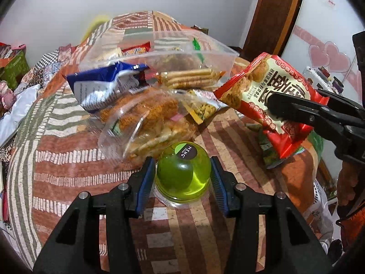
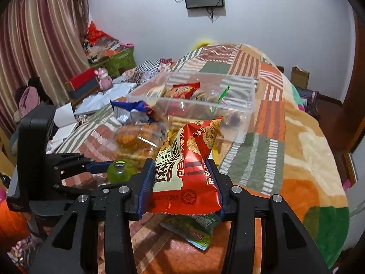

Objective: Organize snacks
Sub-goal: 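Lower jelly cup into box with left tool while right tool drops red-white snack bag in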

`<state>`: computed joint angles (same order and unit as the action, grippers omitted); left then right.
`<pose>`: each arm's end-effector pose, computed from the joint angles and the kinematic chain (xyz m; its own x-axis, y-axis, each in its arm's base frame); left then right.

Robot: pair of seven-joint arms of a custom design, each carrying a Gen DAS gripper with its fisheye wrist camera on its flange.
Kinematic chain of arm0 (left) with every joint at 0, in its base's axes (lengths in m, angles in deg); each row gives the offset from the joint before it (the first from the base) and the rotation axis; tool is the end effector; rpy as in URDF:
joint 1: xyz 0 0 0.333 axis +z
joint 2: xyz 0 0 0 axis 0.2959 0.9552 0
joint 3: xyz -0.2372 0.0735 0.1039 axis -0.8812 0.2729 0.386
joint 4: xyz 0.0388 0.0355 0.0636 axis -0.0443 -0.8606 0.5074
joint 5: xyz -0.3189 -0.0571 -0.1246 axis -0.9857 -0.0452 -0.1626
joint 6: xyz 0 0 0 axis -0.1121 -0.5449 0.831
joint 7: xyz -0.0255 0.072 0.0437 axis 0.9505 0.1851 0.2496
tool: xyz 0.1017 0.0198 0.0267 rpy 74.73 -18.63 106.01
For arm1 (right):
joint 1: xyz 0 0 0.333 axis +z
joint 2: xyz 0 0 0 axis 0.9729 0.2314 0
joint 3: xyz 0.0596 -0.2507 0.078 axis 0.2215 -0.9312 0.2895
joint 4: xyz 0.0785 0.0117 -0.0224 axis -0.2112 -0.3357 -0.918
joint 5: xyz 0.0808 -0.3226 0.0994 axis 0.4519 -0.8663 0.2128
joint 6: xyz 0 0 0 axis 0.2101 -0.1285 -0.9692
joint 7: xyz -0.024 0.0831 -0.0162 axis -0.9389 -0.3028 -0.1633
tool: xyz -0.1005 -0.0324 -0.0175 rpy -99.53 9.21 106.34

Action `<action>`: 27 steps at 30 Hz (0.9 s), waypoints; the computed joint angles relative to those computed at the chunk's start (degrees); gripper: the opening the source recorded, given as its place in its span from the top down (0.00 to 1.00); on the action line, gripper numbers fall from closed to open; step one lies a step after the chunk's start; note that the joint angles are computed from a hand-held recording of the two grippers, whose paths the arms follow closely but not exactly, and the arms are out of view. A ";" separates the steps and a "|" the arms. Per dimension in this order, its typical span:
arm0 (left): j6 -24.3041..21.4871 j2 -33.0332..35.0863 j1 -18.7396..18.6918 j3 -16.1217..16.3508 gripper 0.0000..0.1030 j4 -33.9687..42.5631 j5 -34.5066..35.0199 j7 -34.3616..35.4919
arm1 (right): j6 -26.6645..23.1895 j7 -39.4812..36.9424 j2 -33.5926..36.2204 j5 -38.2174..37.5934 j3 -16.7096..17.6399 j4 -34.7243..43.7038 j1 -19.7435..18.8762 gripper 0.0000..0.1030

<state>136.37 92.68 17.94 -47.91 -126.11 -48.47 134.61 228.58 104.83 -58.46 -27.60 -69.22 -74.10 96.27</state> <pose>0.6492 -0.1263 0.4412 -0.5155 -0.8475 0.1269 -0.7097 0.3392 -0.6174 0.5810 0.2519 0.5665 0.2480 -0.9514 -0.1827 -0.7079 -0.0492 -0.7046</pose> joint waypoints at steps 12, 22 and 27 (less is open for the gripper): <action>3.34 -2.20 1.31 -1.46 0.53 2.22 -5.03 4.35 | 2.89 3.06 -0.26 -2.66 -1.15 1.01 -0.04 0.60; 2.35 3.67 -0.45 -0.52 0.53 14.58 -1.15 0.28 | 3.07 3.14 4.57 -3.87 -1.66 9.05 -0.14 0.60; 0.39 9.52 -1.64 -0.39 0.53 24.25 1.90 -2.94 | 1.99 2.73 8.53 -3.56 -1.96 15.02 0.04 0.60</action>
